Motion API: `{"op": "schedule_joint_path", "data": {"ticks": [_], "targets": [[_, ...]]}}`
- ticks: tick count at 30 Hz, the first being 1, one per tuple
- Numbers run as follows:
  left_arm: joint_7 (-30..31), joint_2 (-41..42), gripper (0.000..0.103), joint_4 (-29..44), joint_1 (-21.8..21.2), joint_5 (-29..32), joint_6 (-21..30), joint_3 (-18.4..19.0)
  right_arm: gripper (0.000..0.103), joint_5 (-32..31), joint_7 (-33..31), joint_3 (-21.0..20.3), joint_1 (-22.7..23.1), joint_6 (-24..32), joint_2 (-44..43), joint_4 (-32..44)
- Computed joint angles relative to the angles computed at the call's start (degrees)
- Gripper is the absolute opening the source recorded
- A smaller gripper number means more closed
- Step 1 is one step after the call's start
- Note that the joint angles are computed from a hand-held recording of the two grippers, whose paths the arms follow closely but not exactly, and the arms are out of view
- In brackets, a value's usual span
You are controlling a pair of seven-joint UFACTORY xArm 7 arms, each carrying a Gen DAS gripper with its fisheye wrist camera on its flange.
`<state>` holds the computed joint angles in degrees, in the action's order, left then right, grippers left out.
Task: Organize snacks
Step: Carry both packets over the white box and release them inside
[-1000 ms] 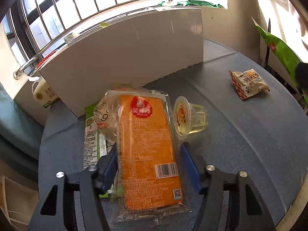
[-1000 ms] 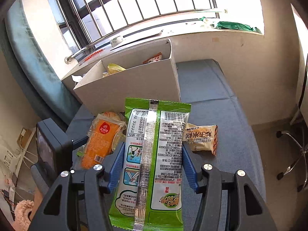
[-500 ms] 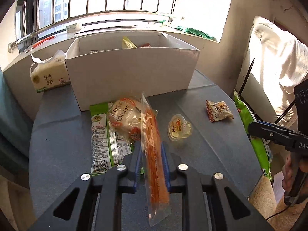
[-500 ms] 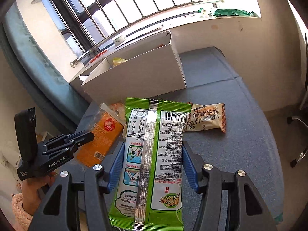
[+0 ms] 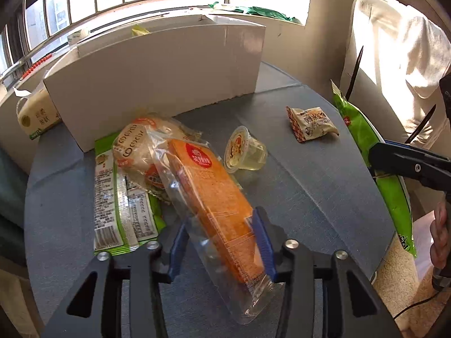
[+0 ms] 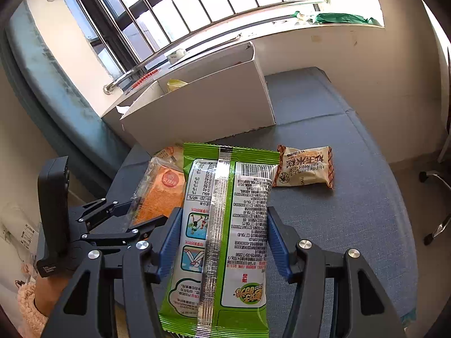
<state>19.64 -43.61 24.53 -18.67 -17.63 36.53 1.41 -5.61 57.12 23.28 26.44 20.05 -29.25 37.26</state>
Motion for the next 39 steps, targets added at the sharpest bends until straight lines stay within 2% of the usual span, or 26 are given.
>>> {"op": "schedule_joint_path", "data": {"ticks": [2,3,5,6,8,12,18,23,27,29,31,33,35,36,37,38,39], "targets": [[1.9,-0.6,0.026,-0.4,-2.2,-3.7,-0.9,3.7,0.062,0.0,0.1,0.0,0.0,0.2,0.0,-0.1],[2.7,-0.6,0.025,-0.1,-2.9,-5.5,-0.4,5.3,0.062,0.1,0.1,0.0,0.1,0.2,0.0,-0.1],[3.4,-0.9,0.017,0.3,-2.6,-7.4,0.1,6.3,0.062,0.2,0.1,-0.1,0.3,-0.1,0.2,-0.3],[3.0,-1.8,0.015,0.0,-1.8,-7.4,-0.4,5.2,0.062,0.3,0.1,-0.2,0.3,-0.2,0.3,-0.2],[2.1,-2.9,0.014,0.2,0.5,-4.7,-0.4,2.6,0.062,0.0,0.2,0.0,0.1,-0.4,0.6,-0.1],[0.7,-5.9,0.014,0.1,3.0,-1.0,-0.8,0.3,0.062,-0.9,-0.1,0.3,-0.5,-0.8,1.6,1.0],[0.6,-9.2,0.014,3.1,3.1,-0.6,-2.5,3.8,0.062,-4.9,-1.2,1.3,-3.1,0.0,4.1,6.3],[1.5,-2.3,0.014,11.6,1.5,-2.5,-6.8,7.0,0.062,-14.0,-2.9,2.8,-8.6,3.1,11.7,19.3],[2.9,6.7,0.014,20.5,-0.1,-5.4,-9.9,9.3,0.062,-18.9,-5.9,-0.2,-8.5,4.3,22.6,32.5],[3.0,12.1,0.014,25.3,0.2,-6.3,-11.1,9.3,0.062,-22.8,-6.8,-1.3,-7.8,7.6,28.7,40.3],[2.5,18.1,0.014,29.8,1.5,-7.0,-12.4,8.6,0.063,-23.4,-10.1,-2.7,-6.5,11.1,35.0,48.2],[1.8,22.9,0.015,33.4,3.8,-6.2,-12.6,7.0,0.063,-21.5,-14.3,-4.0,-5.5,13.3,40.4,55.0],[0.7,27.6,0.024,36.9,6.0,-5.1,-12.1,5.6,0.068,-22.1,-15.7,-5.8,-3.7,16.3,44.8,60.9],[-3.0,29.5,0.036,38.3,9.2,-1.1,-11.5,3.0,0.073,-22.2,-16.2,-6.8,-2.9,18.1,46.6,63.3],[-6.2,31.3,0.076,39.8,11.9,2.8,-10.3,0.8,0.088,-22.3,-16.2,-7.8,-1.9,20.3,48.3,65.8],[-7.5,32.0,0.103,40.1,12.5,4.2,-10.5,0.4,0.103,-22.2,-15.5,-9.0,-1.0,21.7,49.4,67.2],[-7.6,31.9,0.103,39.3,13.0,4.2,-11.8,0.2,0.103,-21.8,-15.0,-9.9,-0.5,22.1,49.3,66.8]]}}
